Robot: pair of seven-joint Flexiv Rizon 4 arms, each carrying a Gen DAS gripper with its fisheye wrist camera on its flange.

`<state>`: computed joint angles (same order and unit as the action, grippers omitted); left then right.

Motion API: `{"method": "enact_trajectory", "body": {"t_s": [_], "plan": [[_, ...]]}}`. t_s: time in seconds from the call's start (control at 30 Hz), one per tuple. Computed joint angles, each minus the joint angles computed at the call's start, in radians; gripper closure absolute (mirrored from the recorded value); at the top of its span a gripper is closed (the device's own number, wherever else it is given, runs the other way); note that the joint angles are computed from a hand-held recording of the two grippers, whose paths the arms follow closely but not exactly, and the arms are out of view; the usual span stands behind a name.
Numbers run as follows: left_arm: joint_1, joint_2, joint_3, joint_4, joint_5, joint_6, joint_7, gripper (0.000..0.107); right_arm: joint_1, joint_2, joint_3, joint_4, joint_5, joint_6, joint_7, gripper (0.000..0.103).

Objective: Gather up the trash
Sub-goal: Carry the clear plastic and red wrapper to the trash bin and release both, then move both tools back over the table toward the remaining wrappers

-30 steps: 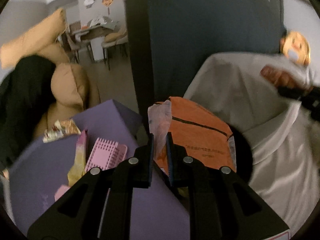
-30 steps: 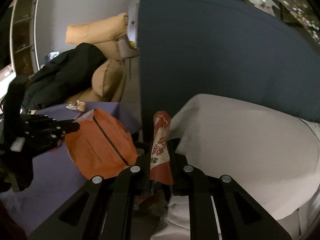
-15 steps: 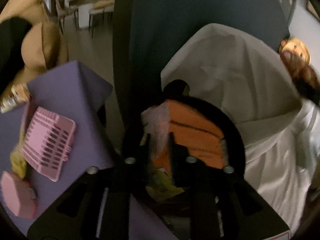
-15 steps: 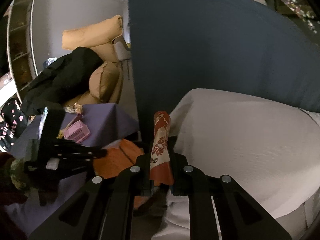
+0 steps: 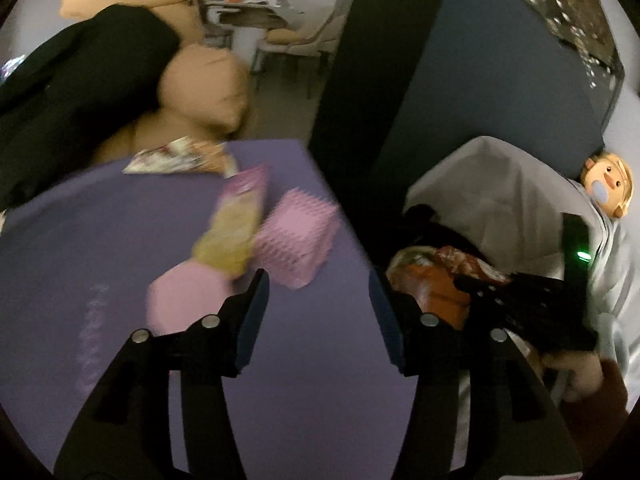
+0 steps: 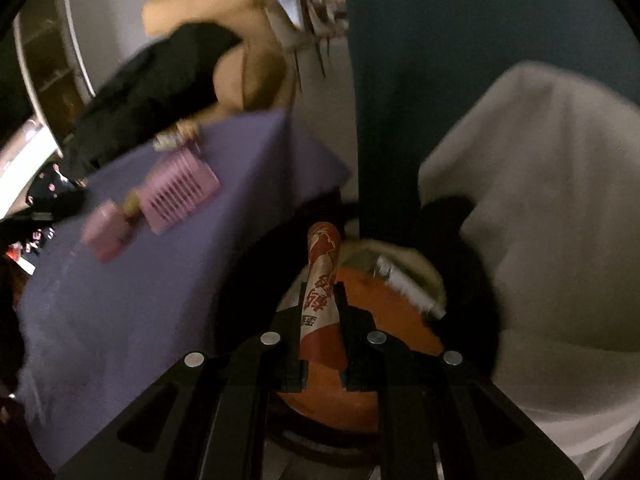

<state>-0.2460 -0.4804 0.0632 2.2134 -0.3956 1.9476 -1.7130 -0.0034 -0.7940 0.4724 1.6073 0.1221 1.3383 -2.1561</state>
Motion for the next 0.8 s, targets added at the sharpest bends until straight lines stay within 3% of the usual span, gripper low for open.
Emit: {"method": "enact_trajectory", "body": {"t_s": [0.13,0.23,0.33,0.47,0.57,0.8], "plan": [[0.002,0.041,0.031,0.115,-0.015,0.075,-0.022,0.056,0.086,-0.04,-0.105,-0.047,-0.043,-0.08,0.105,0.091],[0.09,0.061,-0.023,0.172,0.041,0.109,-0.075,0.056,0.152,-0.067,-0.183,-0.074,-0.088,-0.11,0.184,0.091],[0.128,0.067,-0.038,0.214,0.078,0.139,-0.112,0.056,0.189,-0.072,-0.227,-0.07,-0.132,-0.104,0.234,0.091],[0.151,0.074,-0.047,0.231,0.108,0.159,-0.14,0.056,0.196,-0.057,-0.234,-0.048,-0.167,-0.1,0.266,0.088],[0.16,0.071,-0.051,0.232,0.125,0.172,-0.154,0.056,0.192,-0.032,-0.23,-0.012,-0.182,-0.066,0.275,0.063],[0.2,0.086,-0.071,0.257,0.193,0.201,-0.194,0.053,0.142,0.034,-0.179,0.06,-0.19,0.003,0.262,0.055]]}}
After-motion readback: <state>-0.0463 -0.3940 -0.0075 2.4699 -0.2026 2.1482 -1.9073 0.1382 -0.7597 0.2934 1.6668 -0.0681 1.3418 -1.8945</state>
